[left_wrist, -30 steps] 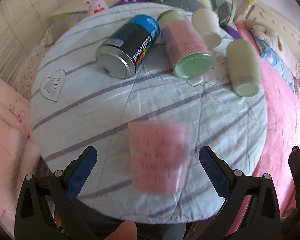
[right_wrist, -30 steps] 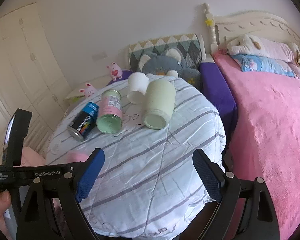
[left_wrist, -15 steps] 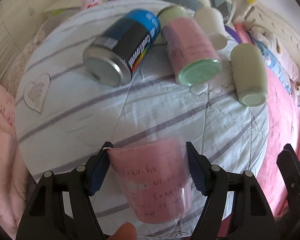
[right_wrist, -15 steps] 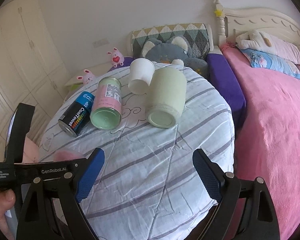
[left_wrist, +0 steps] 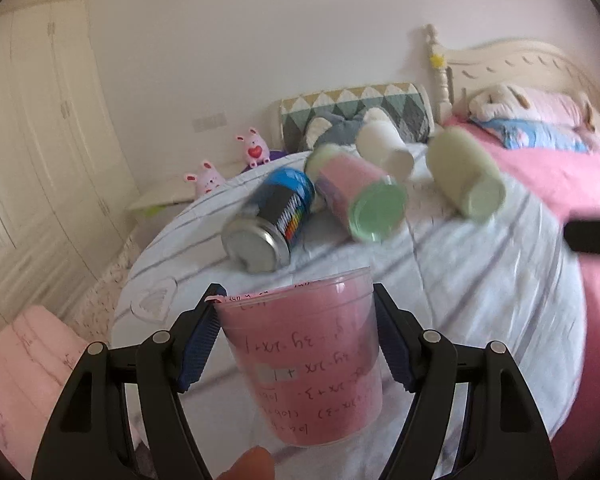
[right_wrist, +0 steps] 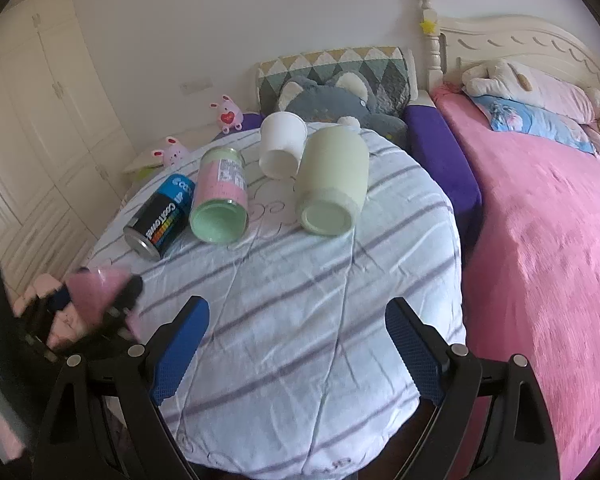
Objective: Flip cup upright
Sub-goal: 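Rotate the pink cup rim up with the left tool and lower it, then open the left tool and pull it back from the cup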
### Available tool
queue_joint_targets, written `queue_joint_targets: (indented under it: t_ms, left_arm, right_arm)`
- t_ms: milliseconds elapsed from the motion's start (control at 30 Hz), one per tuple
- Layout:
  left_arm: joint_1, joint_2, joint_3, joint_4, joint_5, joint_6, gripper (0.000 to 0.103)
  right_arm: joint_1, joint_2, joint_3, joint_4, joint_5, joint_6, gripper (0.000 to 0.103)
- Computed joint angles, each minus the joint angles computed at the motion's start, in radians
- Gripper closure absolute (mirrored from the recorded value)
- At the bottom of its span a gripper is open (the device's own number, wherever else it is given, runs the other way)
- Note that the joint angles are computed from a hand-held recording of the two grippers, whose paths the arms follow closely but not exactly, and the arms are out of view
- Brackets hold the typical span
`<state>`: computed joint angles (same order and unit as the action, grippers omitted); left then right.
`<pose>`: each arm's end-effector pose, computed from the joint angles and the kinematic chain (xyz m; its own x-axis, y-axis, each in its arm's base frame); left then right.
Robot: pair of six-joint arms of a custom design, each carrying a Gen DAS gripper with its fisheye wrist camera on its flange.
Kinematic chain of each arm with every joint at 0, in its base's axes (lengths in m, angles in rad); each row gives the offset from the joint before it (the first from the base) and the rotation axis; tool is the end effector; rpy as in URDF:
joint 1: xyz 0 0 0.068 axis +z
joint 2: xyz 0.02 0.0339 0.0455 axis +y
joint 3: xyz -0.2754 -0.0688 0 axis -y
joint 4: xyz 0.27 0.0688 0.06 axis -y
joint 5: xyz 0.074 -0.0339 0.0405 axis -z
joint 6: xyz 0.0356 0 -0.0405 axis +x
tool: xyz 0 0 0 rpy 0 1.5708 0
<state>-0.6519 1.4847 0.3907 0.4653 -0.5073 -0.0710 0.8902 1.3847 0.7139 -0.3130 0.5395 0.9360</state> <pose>0.2160 -0.1431 0.1137 -0.4818 0.2897 -0.8270 0.1842 0.9562 0.2276 0.1877 0.2028 0.1763 -0.7034 0.2290 -0.6728 0.1326 0.9723 0.1923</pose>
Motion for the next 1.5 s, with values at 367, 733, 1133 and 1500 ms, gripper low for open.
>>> queue_joint_targets:
  t_ms: [367, 733, 1133, 1500]
  left_arm:
    - [-0.040, -0.089, -0.158, 0.088, 0.035, -0.016, 0.028]
    - [0.010, -0.348, -0.155, -0.180, 0.190, 0.003, 0.000]
    - [0.304, -0.794, 0.098, -1.007, 0.430, 0.067, 0.000]
    - [0.516, -1.003, 0.216, -1.322, 0.498, 0.153, 0.000]
  right_arm:
    - [0.183, 0.033, 0.076, -0.232, 0.120, 0.225, 0.012]
    - [0.281, 0.076, 0.189, -0.368, 0.216, 0.314, 0.012]
    - [0.442, 0.166, 0.396, -0.619, 0.445, 0.488, 0.012]
    - [0.554, 0.290, 0.559, -0.807, 0.482, 0.613, 0.012]
